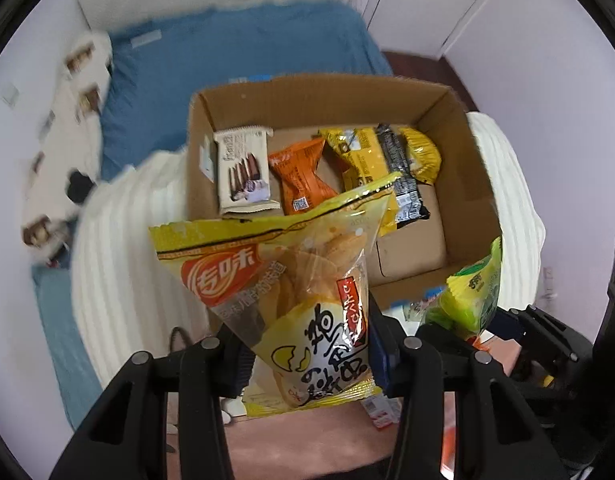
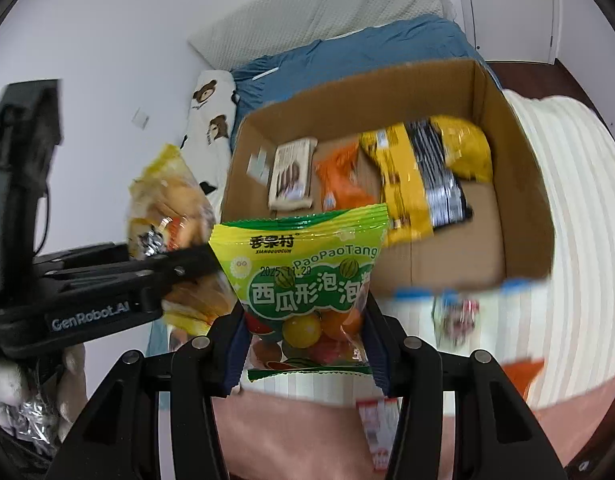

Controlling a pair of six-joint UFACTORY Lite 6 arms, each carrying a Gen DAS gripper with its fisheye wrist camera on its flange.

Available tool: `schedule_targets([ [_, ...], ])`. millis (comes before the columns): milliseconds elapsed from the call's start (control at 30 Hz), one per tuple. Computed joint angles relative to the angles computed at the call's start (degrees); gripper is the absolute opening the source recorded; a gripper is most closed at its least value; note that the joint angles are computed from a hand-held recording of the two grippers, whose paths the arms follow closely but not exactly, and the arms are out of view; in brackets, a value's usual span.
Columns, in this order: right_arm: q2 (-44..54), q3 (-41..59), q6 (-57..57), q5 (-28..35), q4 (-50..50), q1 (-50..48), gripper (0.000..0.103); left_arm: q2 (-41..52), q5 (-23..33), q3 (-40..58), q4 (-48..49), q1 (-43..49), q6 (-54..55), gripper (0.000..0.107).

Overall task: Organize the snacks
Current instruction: 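Lift both held packs and carry them toward the box, then lower both packs into the box and open both tools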

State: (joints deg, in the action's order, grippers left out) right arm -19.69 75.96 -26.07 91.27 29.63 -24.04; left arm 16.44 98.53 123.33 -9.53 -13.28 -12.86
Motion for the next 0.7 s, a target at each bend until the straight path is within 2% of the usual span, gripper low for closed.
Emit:
schedule_targets([
  [100, 4.55, -0.92, 4.94, -8.36, -1.39, 7.21, 0.053, 10.66, 2.7, 7.08, -3.09, 3.55, 1.72, 0.044],
  [233, 11.03, -3.46, 9.34, -17.12, -4.53, 15.37, 0.053, 17.01, 2.4, 7.73, -2.76, 4.54, 3.19, 0.044],
  [467, 18.07, -8.12, 10.8, -24.98, -6.03, 19.95, 0.053, 19.3, 0.78, 2.33, -4.08, 4.7, 4.87, 0.044],
  [633, 24.96, -6.79, 11.05, -26.1, -6.61, 22.67, 0.054, 20.05, 0.59, -0.8, -4.26, 4.24, 4.21, 0.045],
  [667, 26.24, -6.05, 11.7, -25.77, -7.56, 23.4, 0.061, 20.04, 0.35, -1.17, -3.82, 4.31, 3.67, 0.047],
  [700, 27.04, -5.46, 12.17, -25.77, -8.24, 23.85, 0.077, 20.11, -0.15, -1.35, -2.88, 4.27, 3.24, 0.052],
])
